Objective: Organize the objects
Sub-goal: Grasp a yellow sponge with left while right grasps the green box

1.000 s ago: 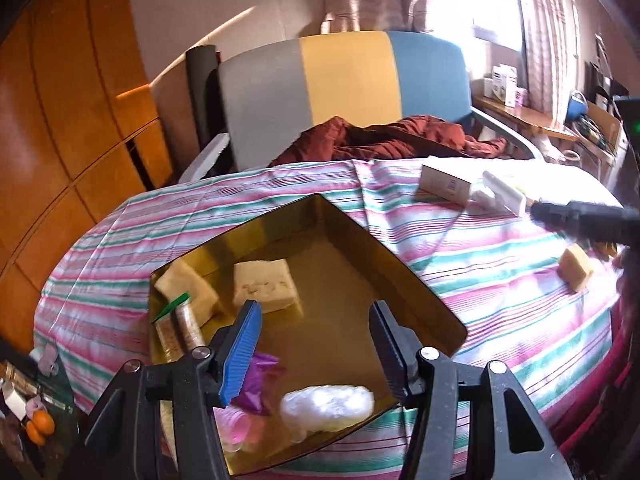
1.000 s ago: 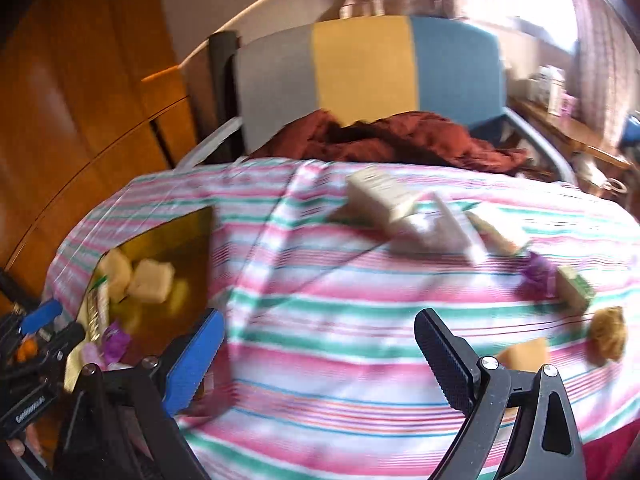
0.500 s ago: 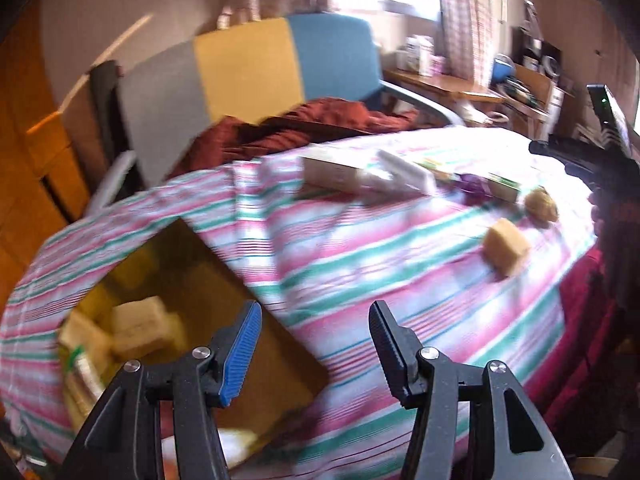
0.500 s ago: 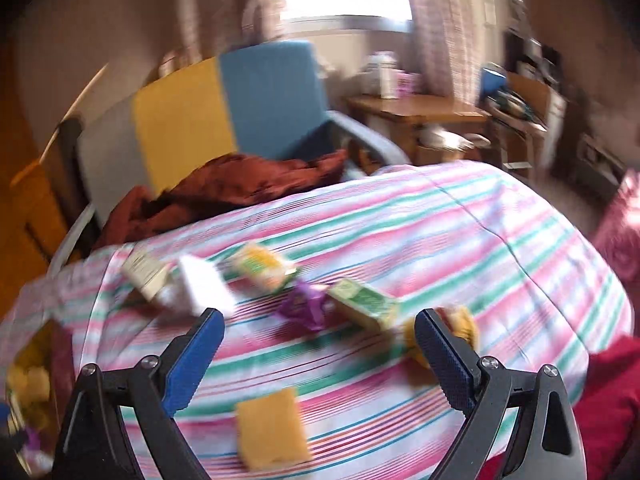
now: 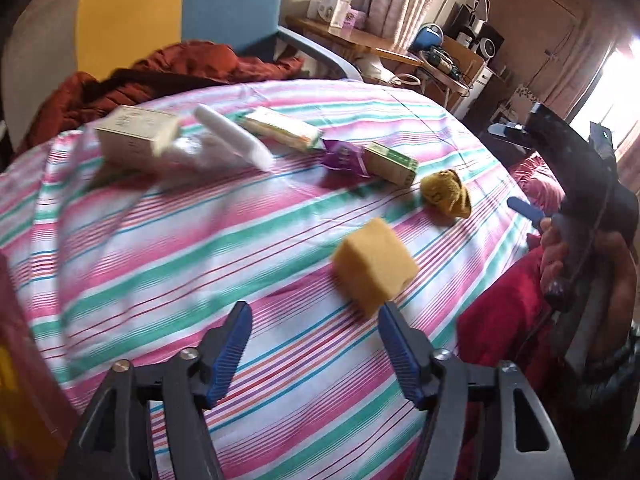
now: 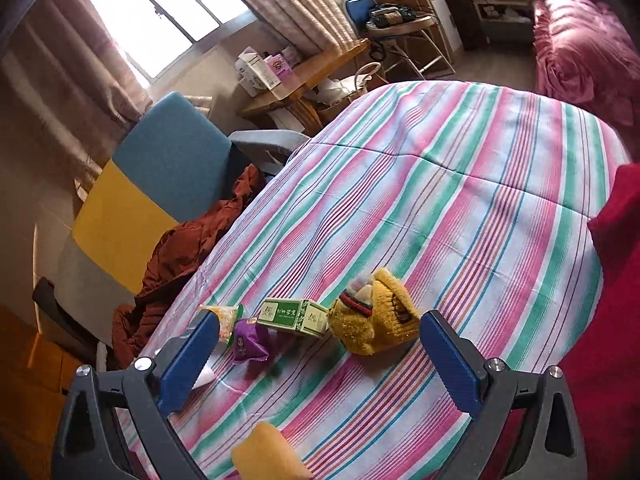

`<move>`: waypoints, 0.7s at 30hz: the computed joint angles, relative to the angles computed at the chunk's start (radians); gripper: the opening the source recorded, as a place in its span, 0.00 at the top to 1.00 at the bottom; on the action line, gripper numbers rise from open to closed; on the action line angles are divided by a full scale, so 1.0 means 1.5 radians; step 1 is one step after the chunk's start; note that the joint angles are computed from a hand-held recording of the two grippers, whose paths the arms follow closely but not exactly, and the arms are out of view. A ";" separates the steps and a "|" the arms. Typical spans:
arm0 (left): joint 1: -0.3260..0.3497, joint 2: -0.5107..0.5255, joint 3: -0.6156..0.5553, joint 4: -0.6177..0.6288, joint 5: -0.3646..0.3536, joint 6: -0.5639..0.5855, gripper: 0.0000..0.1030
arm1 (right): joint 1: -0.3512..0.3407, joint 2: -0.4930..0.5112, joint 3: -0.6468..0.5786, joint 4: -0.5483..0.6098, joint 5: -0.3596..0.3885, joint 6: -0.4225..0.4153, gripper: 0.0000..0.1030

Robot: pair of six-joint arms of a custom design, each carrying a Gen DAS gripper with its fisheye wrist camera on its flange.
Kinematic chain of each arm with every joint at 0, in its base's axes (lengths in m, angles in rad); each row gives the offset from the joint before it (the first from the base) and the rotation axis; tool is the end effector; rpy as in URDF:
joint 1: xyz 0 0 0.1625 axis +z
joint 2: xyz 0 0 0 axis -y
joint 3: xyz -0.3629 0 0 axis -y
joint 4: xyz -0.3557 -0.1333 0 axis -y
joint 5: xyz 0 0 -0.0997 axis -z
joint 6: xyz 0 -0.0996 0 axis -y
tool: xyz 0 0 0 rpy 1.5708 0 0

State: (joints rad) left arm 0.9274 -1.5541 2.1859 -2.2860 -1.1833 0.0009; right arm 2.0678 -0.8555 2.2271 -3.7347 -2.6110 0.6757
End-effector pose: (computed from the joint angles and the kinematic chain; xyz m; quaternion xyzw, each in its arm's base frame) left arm -0.1033 -0.4227 0.2317 0.3028 0.9325 -0.0996 0.1696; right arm 0.2392 -0.3416 0.1234 -0.2624 -0.7803 0.5326 0.1966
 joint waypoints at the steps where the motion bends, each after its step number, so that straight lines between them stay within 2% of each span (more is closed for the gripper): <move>1: 0.001 0.019 -0.007 -0.007 -0.009 -0.006 0.29 | -0.003 -0.004 0.013 -0.027 0.001 0.012 0.02; 4: -0.002 0.082 -0.030 -0.022 -0.034 -0.028 0.19 | -0.015 -0.017 0.047 -0.076 0.000 0.064 0.01; 7: -0.002 0.141 -0.048 -0.040 -0.043 -0.048 0.19 | -0.029 -0.028 0.063 -0.075 0.026 0.094 0.01; 10: 0.002 0.188 -0.063 -0.049 -0.031 -0.057 0.19 | -0.031 -0.028 0.056 -0.051 0.039 0.095 0.01; 12: 0.005 0.210 -0.068 -0.045 -0.007 -0.059 0.21 | -0.033 -0.028 0.054 -0.037 0.048 0.097 0.01; 13: 0.015 0.213 -0.068 -0.050 -0.013 -0.054 0.21 | -0.036 -0.029 0.053 -0.030 0.056 0.097 0.01; 14: 0.020 0.204 -0.056 -0.078 -0.023 -0.036 0.26 | -0.040 -0.032 0.052 -0.021 0.065 0.095 0.01; 17: 0.034 0.182 -0.050 -0.071 -0.049 0.000 0.40 | -0.044 -0.032 0.042 0.005 0.080 0.076 0.01; 21: 0.038 0.144 -0.031 -0.058 -0.052 0.019 0.45 | -0.038 -0.028 0.023 0.052 0.069 0.058 0.02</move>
State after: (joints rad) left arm 0.9848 -1.3385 2.1388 -2.3736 -1.2608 0.0297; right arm 2.0113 -0.8978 2.2609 -3.6563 -2.5081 0.7627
